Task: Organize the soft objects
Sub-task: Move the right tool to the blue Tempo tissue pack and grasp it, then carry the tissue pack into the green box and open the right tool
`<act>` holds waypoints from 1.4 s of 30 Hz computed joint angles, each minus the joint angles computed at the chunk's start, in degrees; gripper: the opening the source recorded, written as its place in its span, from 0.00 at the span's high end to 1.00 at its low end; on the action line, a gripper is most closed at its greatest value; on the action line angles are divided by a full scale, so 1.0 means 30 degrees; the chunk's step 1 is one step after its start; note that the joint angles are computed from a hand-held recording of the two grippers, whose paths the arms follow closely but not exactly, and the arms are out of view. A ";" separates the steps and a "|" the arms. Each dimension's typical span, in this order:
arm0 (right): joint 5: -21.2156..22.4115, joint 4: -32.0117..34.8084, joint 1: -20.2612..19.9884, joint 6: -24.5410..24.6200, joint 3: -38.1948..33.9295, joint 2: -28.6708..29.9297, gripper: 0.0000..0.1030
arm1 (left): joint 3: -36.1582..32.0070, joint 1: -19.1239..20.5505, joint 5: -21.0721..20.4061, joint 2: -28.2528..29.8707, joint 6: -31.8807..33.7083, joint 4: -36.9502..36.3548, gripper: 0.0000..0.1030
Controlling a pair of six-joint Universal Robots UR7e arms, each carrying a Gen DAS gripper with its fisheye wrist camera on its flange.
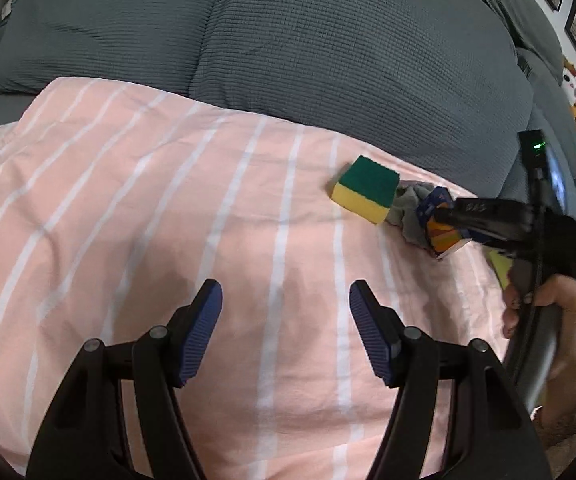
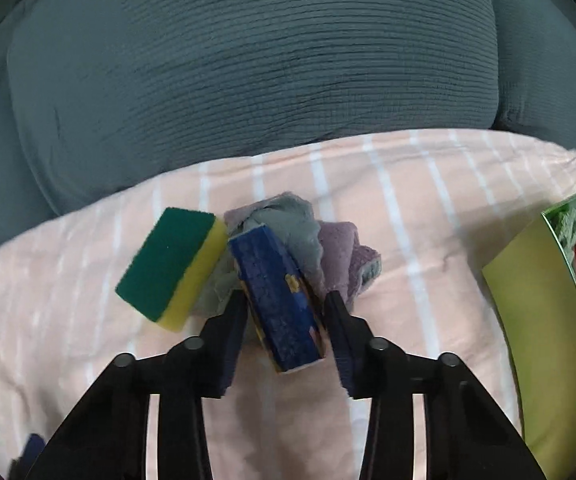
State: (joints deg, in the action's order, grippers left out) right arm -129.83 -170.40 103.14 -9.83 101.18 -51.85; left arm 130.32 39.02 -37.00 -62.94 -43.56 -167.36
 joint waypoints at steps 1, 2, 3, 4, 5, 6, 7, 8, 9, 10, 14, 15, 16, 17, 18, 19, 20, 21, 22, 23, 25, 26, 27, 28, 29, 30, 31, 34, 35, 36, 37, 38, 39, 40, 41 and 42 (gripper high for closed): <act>-0.0266 0.0119 0.0065 -0.0032 -0.0028 0.0061 0.64 | 0.0056 -0.0035 -0.0119 -0.0079 0.0058 -0.0124 0.36; -0.0320 0.0129 0.0145 -0.0126 0.0013 0.0025 0.68 | 0.0085 -0.0069 -0.0104 -0.0111 0.0044 -0.0140 0.36; -0.0380 0.0231 0.0253 -0.0159 0.0083 -0.0099 0.70 | 0.0101 -0.0097 -0.0021 -0.0132 -0.0007 -0.0080 0.36; -0.0412 0.0434 0.0377 -0.0117 0.0178 -0.0282 0.71 | 0.0079 -0.0103 0.0056 -0.0111 -0.0076 -0.0011 0.36; -0.0251 0.0595 0.0470 -0.0049 0.0318 -0.0476 0.72 | 0.0071 -0.0107 0.0110 -0.0129 -0.0187 0.0085 0.36; 0.0146 0.0762 0.0507 0.0087 0.0516 -0.0762 0.72 | 0.0069 -0.0111 0.0081 -0.0168 -0.0276 0.0149 0.36; 0.1082 0.1139 0.0496 0.0370 0.1007 -0.1421 0.72 | 0.0087 -0.0095 -0.0010 -0.0210 -0.0307 0.0123 0.36; 0.1761 0.1471 0.0465 0.0560 0.1239 -0.1751 0.72 | 0.0101 -0.0118 -0.0043 -0.0239 -0.0355 0.0150 0.36; 0.2794 0.1998 0.0376 0.0827 0.1647 -0.2324 0.72 | 0.0122 -0.0135 -0.0072 -0.0266 -0.0376 0.0161 0.36; 0.3894 0.2572 0.0256 0.1068 0.2141 -0.2969 0.72 | 0.0133 -0.0156 -0.0066 -0.0277 -0.0407 0.0185 0.36; 0.7109 0.4638 -0.0392 0.1508 0.4033 -0.5000 0.72 | 0.0110 -0.0172 -0.0152 -0.0298 -0.0555 0.0440 0.36; 0.7891 0.5128 -0.0692 0.1846 0.4511 -0.5439 0.72 | 0.0107 -0.0183 -0.0217 -0.0296 -0.0508 0.0417 0.36; 0.8474 0.5580 -0.0955 0.2007 0.4807 -0.5724 0.72 | 0.0117 -0.0210 -0.0266 -0.0276 -0.0498 0.0375 0.36; 0.9015 0.6122 -0.1203 0.2169 0.5057 -0.5936 0.72 | 0.0135 -0.0237 -0.0374 -0.0252 -0.0454 0.0257 0.36; 0.9592 0.6569 -0.1550 0.2423 0.5399 -0.6201 0.72 | 0.0141 -0.0251 -0.0440 -0.0227 -0.0426 0.0199 0.36; 0.9735 0.6845 -0.1747 0.2574 0.5522 -0.6291 0.72 | 0.0143 -0.0261 -0.0549 -0.0196 -0.0413 0.0168 0.36; 0.9472 0.7028 -0.1793 0.2616 0.5531 -0.6215 0.72 | 0.0124 -0.0264 -0.0677 -0.0156 -0.0392 0.0176 0.36; 0.8981 0.6779 -0.1782 0.2469 0.5700 -0.6244 0.72 | 0.0098 -0.0269 -0.0816 -0.0098 -0.0394 0.0190 0.36; 0.8715 0.6305 -0.1745 0.2445 0.5884 -0.6355 0.72 | 0.0078 -0.0272 -0.0931 -0.0035 -0.0401 0.0169 0.36; 0.8087 0.6008 -0.1634 0.2618 0.5940 -0.6391 0.67 | 0.0040 -0.0250 -0.1243 0.0055 -0.0372 0.0082 0.35; 0.6041 0.5596 -0.1214 0.3145 0.5900 -0.6452 0.62 | -0.0072 -0.0129 -0.2094 0.0194 -0.0176 -0.0125 0.24; 0.5608 0.5117 -0.1122 0.3026 0.5968 -0.6528 0.58 | -0.0188 -0.0073 -0.2501 0.0291 -0.0081 -0.0090 0.24; 0.5549 0.4407 -0.1150 0.2766 0.6156 -0.6740 0.53 | -0.0217 -0.0094 -0.2749 0.0390 0.0075 -0.0250 0.23; 0.5684 0.4259 -0.1194 0.2714 0.6275 -0.7002 0.50 | -0.0224 -0.0133 -0.2920 0.0569 0.0319 -0.0616 0.23; 0.5964 0.4279 -0.1288 0.2682 0.6229 -0.7194 0.46 | -0.0308 -0.0221 -0.3038 0.0801 0.0464 -0.0753 0.23; 0.6475 0.4077 -0.1475 0.2610 0.6326 -0.7390 0.42 | -0.0407 -0.0280 -0.3147 0.0975 0.0549 -0.0716 0.23; 0.7058 0.3903 -0.1670 0.2553 0.6403 -0.7590 0.41 | -0.0512 -0.0327 -0.3375 0.1204 0.0735 -0.0783 0.23; 0.7779 0.4044 -0.1945 0.2476 0.6374 -0.7764 0.36 | -0.0788 -0.0309 -0.4147 0.1725 0.1150 -0.0891 0.23; 0.7867 0.4151 -0.1988 0.2379 0.6271 -0.7641 0.36 | -0.0925 -0.0235 -0.4470 0.1970 0.1253 -0.0935 0.23; 0.8024 0.4243 -0.2031 0.2260 0.6215 -0.7477 0.36 | -0.1016 -0.0197 -0.4656 0.2132 0.1282 -0.0957 0.23; 0.8192 0.4254 -0.2173 0.2104 0.6370 -0.7522 0.36 | -0.1133 -0.0145 -0.4947 0.2324 0.1330 -0.0954 0.24; 0.8326 0.4256 -0.2258 0.1955 0.6526 -0.7518 0.36 | -0.1257 -0.0079 -0.5326 0.2490 0.1516 -0.0969 0.25; 0.8518 0.4369 -0.2308 0.1737 0.6461 -0.7288 0.36 | -0.1338 -0.0024 -0.5645 0.2656 0.1784 -0.1156 0.25; 0.8621 0.4468 -0.2305 0.1641 0.6459 -0.7181 0.36 | -0.1375 -0.0033 -0.5772 0.2792 0.1903 -0.1295 0.26; 0.8729 0.4598 -0.2352 0.1654 0.6478 -0.7109 0.36 | -0.1462 -0.0041 -0.5823 0.2980 0.2036 -0.1343 0.29; 0.8967 0.4687 -0.2431 0.1819 0.6467 -0.6981 0.36 | -0.1529 -0.0046 -0.5830 0.3097 0.2116 -0.1352 0.37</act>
State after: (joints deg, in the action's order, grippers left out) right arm -102.93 -156.34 95.85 -4.38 120.58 -72.79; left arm 125.73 38.89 -54.49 -53.65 -37.21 -171.42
